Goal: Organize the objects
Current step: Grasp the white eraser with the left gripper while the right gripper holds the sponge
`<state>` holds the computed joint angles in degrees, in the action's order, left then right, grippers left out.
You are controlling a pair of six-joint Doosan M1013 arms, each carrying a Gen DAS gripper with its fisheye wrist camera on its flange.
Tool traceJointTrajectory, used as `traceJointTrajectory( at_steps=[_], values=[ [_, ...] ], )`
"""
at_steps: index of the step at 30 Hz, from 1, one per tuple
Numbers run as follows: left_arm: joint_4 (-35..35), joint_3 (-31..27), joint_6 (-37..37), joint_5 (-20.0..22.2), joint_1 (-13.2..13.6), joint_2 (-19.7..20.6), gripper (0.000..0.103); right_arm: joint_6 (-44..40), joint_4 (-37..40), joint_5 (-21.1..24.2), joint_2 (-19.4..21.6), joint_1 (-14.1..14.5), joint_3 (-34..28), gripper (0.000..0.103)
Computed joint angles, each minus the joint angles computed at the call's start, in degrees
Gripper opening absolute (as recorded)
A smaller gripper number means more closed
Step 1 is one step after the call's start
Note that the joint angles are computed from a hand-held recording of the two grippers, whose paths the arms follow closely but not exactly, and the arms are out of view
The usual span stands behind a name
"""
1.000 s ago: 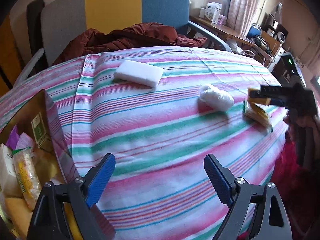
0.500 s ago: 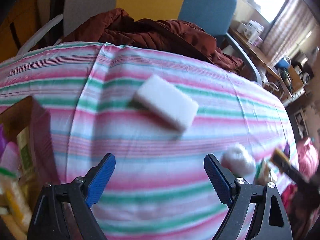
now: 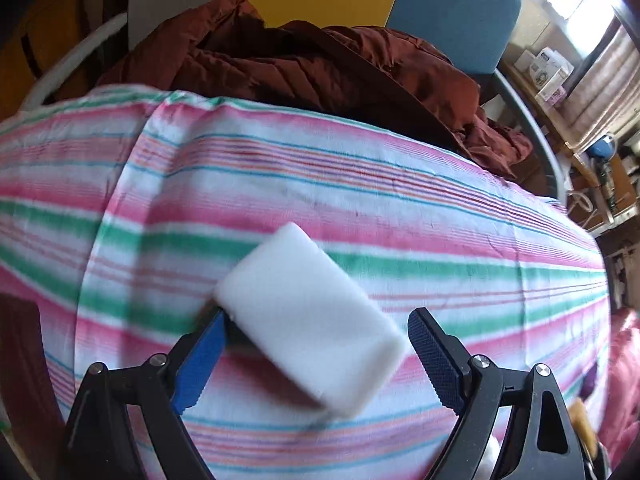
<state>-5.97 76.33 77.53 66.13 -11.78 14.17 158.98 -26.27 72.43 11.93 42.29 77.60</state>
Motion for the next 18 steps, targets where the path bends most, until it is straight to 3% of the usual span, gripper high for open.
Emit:
traceJointTrajectory(
  at_steps=[8, 10, 12, 15, 18],
  values=[
    [9.23, 1.9, 3.26, -4.66, -3.09, -0.01, 0.099, -1.32, 1.11, -1.56, -0.22, -0.13, 0.32, 0.075],
    [11.14, 4.25, 4.72, -8.02, -3.36, -1.39, 0.096, -1.71, 1.29, -1.82, -0.28, -0.18, 0.4, 0.075],
    [10.99, 5.73, 5.5, -10.22, -2.95, -2.47, 0.081, -1.86, 1.38, -2.14, -0.36, -0.12, 0.48, 0.074],
    [7.89, 7.23, 9.31, -11.05, -1.88, -3.92, 0.068, -2.63, 1.67, -2.95, -0.43, -0.1, 0.55, 0.074],
    [6.81, 9.56, 11.64, -11.06, -1.73, -6.02, 0.067, -4.05, 1.87, -4.09, -0.41, 0.05, 0.51, 0.074]
  ],
)
